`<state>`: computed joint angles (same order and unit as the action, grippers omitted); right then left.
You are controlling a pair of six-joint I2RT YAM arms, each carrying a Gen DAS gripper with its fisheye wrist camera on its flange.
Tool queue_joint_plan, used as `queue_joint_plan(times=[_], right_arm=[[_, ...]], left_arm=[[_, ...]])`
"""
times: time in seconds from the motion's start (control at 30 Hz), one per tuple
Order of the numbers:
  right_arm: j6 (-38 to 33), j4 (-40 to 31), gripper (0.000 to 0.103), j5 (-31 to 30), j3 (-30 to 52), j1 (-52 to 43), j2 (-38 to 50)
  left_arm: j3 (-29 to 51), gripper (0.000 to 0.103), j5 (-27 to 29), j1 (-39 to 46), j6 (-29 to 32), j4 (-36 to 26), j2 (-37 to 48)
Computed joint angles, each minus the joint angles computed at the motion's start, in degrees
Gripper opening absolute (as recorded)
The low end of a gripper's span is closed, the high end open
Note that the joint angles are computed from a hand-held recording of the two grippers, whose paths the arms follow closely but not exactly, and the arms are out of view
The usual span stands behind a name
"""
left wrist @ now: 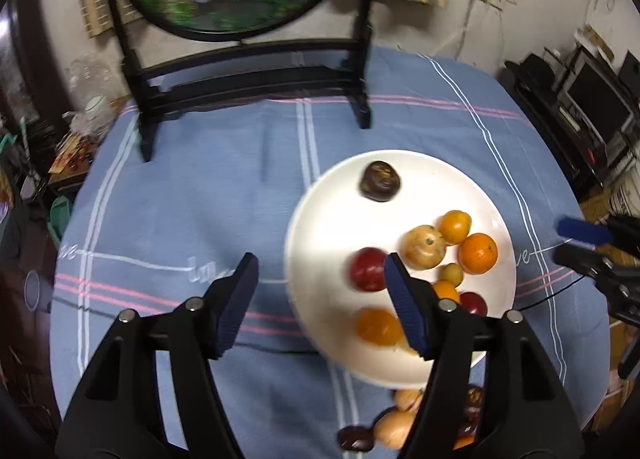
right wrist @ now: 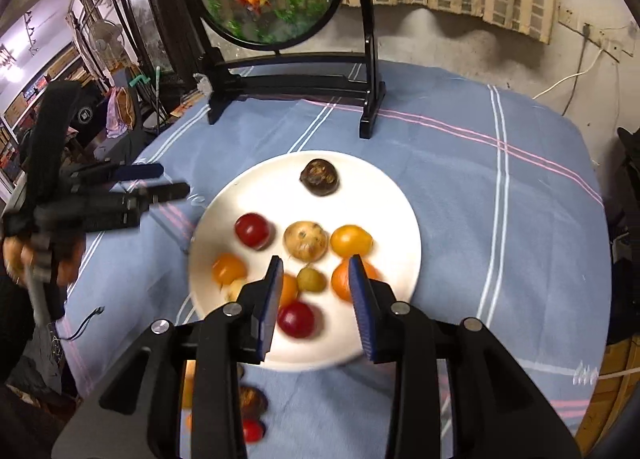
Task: Organize fruits
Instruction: 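Grasp a tangerine with the right tool while the left grasps a dark green fruit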
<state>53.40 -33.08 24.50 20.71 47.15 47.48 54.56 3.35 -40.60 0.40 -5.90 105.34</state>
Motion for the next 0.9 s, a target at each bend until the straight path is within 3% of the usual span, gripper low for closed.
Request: queue_joint_plan(times=[0.07,0.13,0.2,0.3,0.4,0.57,0.6,0.63,0.7,0.77,0.9], right_arm=[[12.3,-5.4,0.039,5.5,1.1,13.1,0.6],[23.2,-6.6,0.057,8.7,2.0,24.1,5.6],[31.5,-3.2,0.058,9.6,2.5,33.2,13.0],[40.6,8.7,0.058,7.0,3.8,42.4,29.1],[41.9,19.0,0.058,3.3,6.2,44.8,41.5],[41.4,28.9,0.058,-0.6,7.9,42.4,52.4],[41.1,30.6,0.056,-1.3,8.0,41.4,54.1],[40.8,32.2,0.046,-1.5,8.0,40.9,55.5],[41.1,31.6,0.039,-0.9,8.5,40.1,55.9],[41.6,31.4,0.038,-0.3,8.0,40.4,54.7],[44.8,24.4,0.037,2.0,8.2,44.0,49.6]], left_arm=[[-3.7,0.068,0.0,1.8,1.1,0.8,-3.5],[-7.6,0.069,0.4,3.2,2.1,1.4,-6.6],[-11.6,0.069,0.8,4.4,3.5,2.1,-8.9],[-18.0,0.07,1.8,5.8,5.3,3.0,-12.0],[-24.1,0.07,3.7,7.5,7.2,3.2,-14.4],[-30.8,0.07,5.9,8.6,9.3,2.5,-17.8],[-31.8,0.07,5.9,8.3,9.2,2.6,-18.5],[-33.1,0.07,6.1,7.7,9.2,2.2,-19.5],[-35.3,0.07,6.4,5.2,8.4,2.0,-21.5],[-36.6,0.07,6.4,2.5,7.4,2.4,-22.2],[-37.2,0.07,6.6,-5.1,2.9,4.0,-20.8]])
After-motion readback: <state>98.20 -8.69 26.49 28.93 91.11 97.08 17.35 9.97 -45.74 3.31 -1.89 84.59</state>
